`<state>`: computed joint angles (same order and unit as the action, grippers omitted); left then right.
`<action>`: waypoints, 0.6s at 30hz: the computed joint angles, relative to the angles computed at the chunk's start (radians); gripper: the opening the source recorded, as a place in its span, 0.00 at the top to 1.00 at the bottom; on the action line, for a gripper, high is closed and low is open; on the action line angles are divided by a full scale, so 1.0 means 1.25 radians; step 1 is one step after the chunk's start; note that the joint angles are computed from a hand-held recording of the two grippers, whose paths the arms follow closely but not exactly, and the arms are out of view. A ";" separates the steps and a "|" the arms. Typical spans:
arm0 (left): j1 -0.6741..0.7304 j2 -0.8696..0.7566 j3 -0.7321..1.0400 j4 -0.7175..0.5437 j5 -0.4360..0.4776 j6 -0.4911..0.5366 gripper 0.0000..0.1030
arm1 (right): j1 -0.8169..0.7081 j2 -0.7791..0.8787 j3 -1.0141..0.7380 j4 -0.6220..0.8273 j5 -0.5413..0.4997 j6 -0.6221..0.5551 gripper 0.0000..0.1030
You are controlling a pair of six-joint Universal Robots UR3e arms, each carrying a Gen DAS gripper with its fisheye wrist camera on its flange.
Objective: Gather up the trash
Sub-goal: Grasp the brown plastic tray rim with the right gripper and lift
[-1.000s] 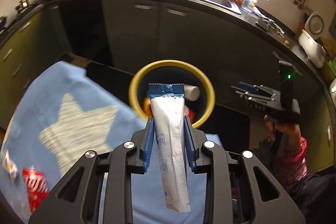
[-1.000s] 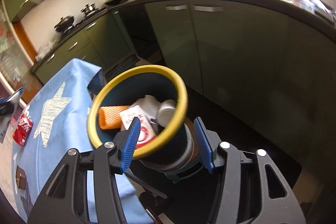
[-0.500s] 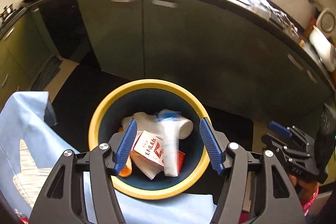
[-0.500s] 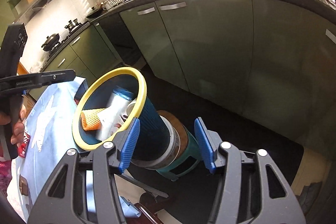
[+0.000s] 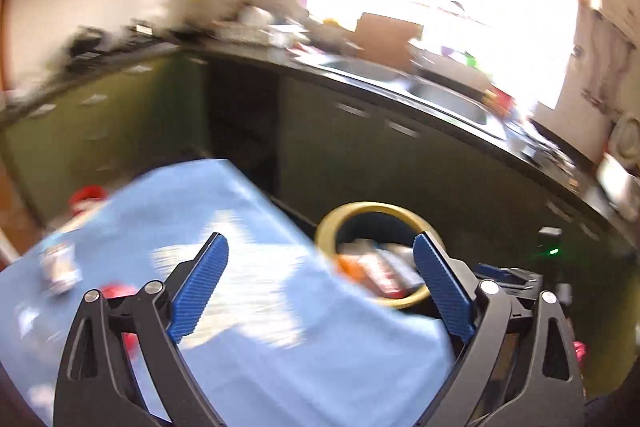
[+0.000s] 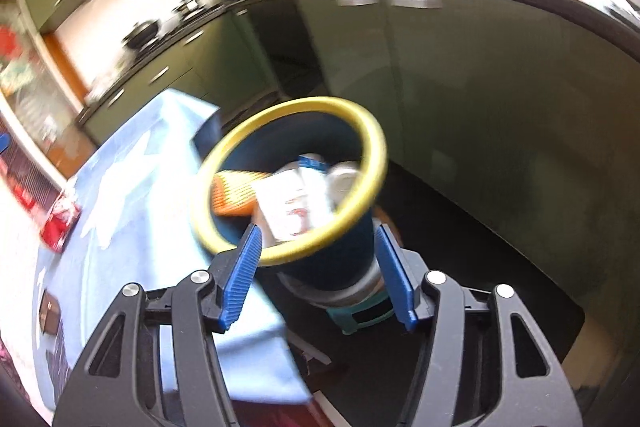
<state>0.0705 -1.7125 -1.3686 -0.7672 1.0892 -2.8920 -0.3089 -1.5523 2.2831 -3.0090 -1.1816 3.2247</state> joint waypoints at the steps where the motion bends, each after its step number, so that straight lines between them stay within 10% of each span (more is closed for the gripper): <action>1: 0.038 0.051 -0.062 0.019 0.004 0.010 0.05 | 0.031 0.016 -0.031 0.010 -0.006 0.005 0.45; 11: 0.599 0.414 -0.535 0.034 -0.133 0.182 0.05 | 0.354 0.206 -0.403 0.164 0.004 -0.015 0.41; 18: 0.725 0.294 -0.600 0.193 -0.152 0.182 0.05 | 0.548 0.402 -0.761 0.347 0.089 -0.127 0.35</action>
